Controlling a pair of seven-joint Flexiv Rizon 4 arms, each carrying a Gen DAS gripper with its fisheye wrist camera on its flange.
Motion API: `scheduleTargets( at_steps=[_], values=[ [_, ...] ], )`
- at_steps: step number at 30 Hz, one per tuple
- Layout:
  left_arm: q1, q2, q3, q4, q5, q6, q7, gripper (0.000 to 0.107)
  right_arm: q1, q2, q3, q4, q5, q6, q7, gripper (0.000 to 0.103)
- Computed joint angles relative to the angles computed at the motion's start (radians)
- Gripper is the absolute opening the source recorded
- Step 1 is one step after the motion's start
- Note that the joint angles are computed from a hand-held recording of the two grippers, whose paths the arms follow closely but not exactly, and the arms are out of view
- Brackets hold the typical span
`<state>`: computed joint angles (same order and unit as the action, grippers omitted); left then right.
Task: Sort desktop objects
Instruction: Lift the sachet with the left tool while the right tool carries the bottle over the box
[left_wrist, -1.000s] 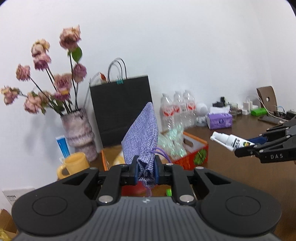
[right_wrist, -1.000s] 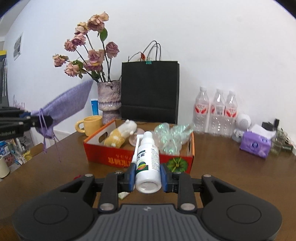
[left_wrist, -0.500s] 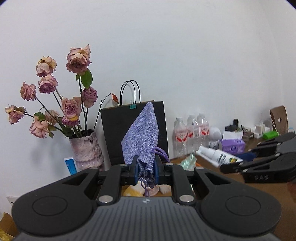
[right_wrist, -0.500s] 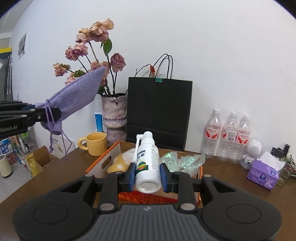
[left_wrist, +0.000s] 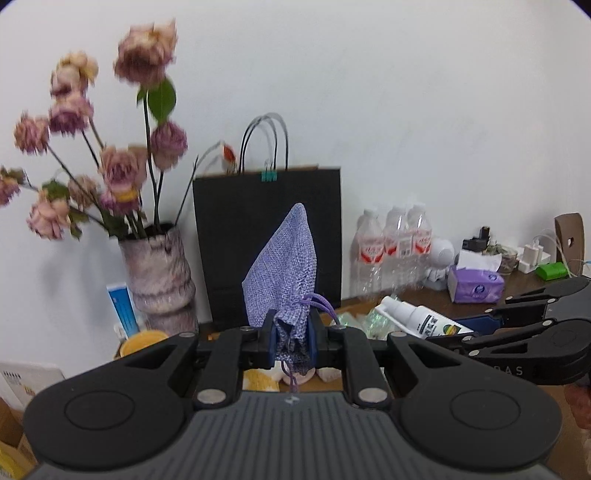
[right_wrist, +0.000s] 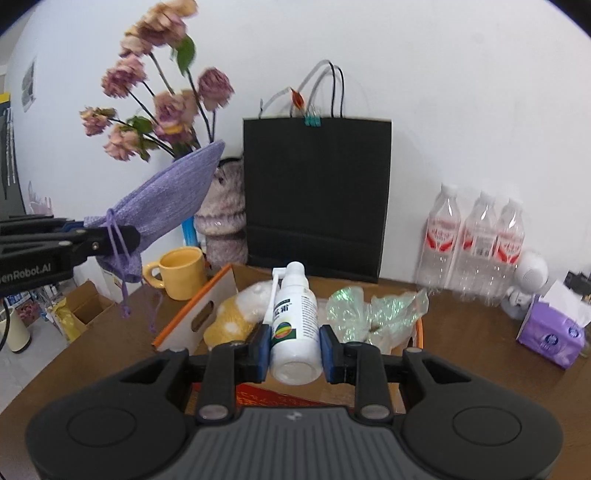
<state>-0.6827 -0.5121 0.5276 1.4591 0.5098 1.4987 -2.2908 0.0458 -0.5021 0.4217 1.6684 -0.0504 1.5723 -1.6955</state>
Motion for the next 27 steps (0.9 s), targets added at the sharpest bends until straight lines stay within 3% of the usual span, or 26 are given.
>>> scheduleTargets(
  at_steps=[5,14,21,27],
  values=[
    [0.134,-0.014,-0.154,0.008,-0.067,-0.015,0.073,0.016,-0.014,-0.065,0.025,-0.067,0.01,-0.058,-0.015,0.026],
    [0.275,-0.104,-0.323,-0.015,-0.247,-0.024,0.274,0.016,0.06,-0.17,-0.047,-0.194,0.027,-0.166,-0.018,0.026],
    [0.339,-0.198,-0.427,-0.064,-0.385,-0.039,0.437,0.016,0.088,-0.26,-0.067,-0.315,0.059,-0.27,-0.025,0.026],
    [0.354,-0.255,-0.463,-0.103,-0.481,-0.074,0.537,0.016,0.105,-0.313,-0.082,-0.381,0.091,-0.311,-0.046,0.026]
  ],
)
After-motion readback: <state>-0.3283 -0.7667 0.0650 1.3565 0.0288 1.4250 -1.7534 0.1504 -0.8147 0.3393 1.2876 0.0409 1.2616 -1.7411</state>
